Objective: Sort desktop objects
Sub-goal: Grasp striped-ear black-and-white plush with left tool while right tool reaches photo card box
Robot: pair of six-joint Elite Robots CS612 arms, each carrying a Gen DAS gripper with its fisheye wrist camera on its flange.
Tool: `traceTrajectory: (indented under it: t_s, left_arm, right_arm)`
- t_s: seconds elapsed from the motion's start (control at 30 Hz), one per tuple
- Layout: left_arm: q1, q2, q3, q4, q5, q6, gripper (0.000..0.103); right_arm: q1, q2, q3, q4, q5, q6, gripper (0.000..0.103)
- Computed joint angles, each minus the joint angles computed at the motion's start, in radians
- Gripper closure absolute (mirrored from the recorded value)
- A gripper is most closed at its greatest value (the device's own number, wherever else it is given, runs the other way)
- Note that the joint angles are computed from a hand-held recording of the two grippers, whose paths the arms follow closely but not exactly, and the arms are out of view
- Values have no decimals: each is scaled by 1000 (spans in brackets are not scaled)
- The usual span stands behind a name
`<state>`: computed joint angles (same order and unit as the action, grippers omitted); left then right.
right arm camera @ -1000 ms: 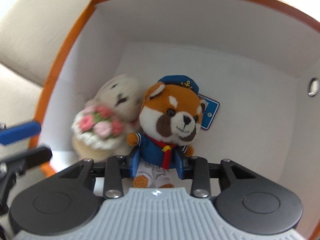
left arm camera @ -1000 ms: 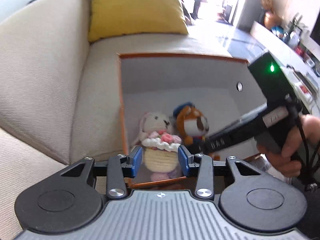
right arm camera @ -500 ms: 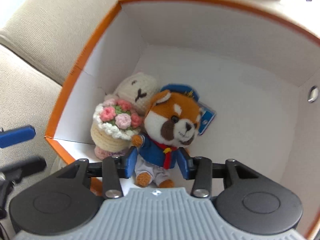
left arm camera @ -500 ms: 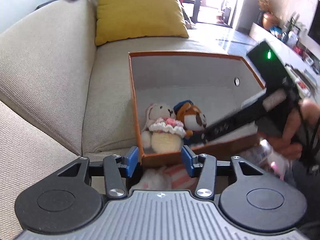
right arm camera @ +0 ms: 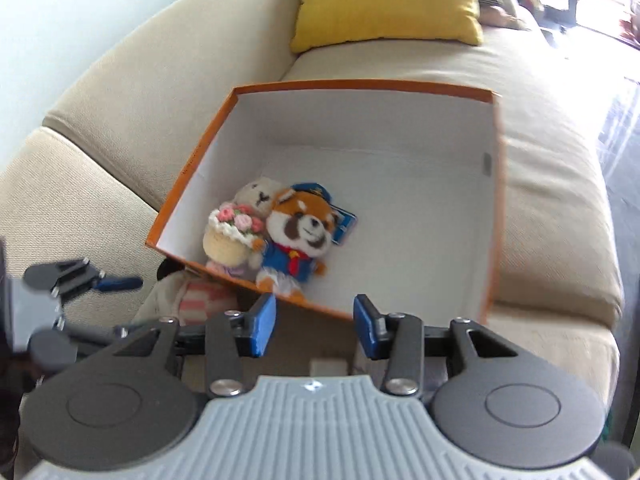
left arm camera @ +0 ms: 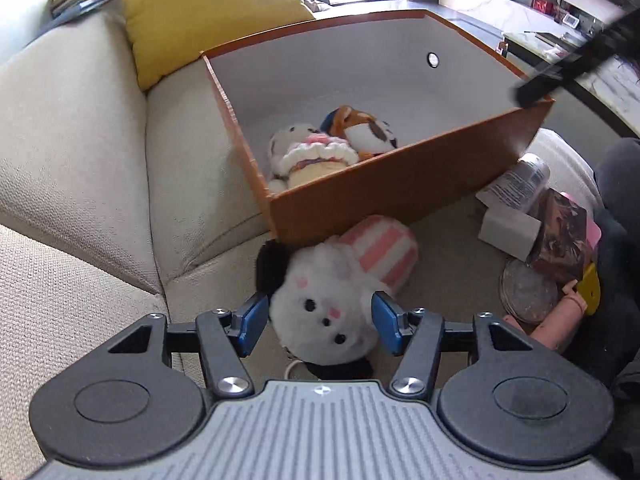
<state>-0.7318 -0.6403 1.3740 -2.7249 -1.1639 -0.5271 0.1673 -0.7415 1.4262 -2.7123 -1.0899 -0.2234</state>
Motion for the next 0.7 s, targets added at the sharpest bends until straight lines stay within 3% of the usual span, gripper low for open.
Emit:
traceTrajectory:
  t_s: [0.07,0.13,0.33,0.53,0.57,0.63,0.7]
  left_arm:
    - [17,0,-2,5,-32,17,35]
    - [34,3,-7,-1,-82,39,24]
    - [77,33,-36,-44,-233,55,9]
    - [85,70,-81,-70,-316,43,10]
    - [80,74,-87,-67,-313,49,12]
    - [73,79,-98,-57,-324,49,26]
    - [57,79,-105,-26,-296,48,28]
  right_arm:
    - [-6,-10,28,-14,-14,12,57]
    - [-14,-21,54,-18,-32,22,57]
    - [-33,-40,104,-10,-72,66,57]
    - [-35,-40,118,23,-103,66,56]
    - [-34,-39,117,37,-111,70,56]
    - [-36,-35,112,73,-116,84,52]
    - [-39,-31,110,116,-101,99,49]
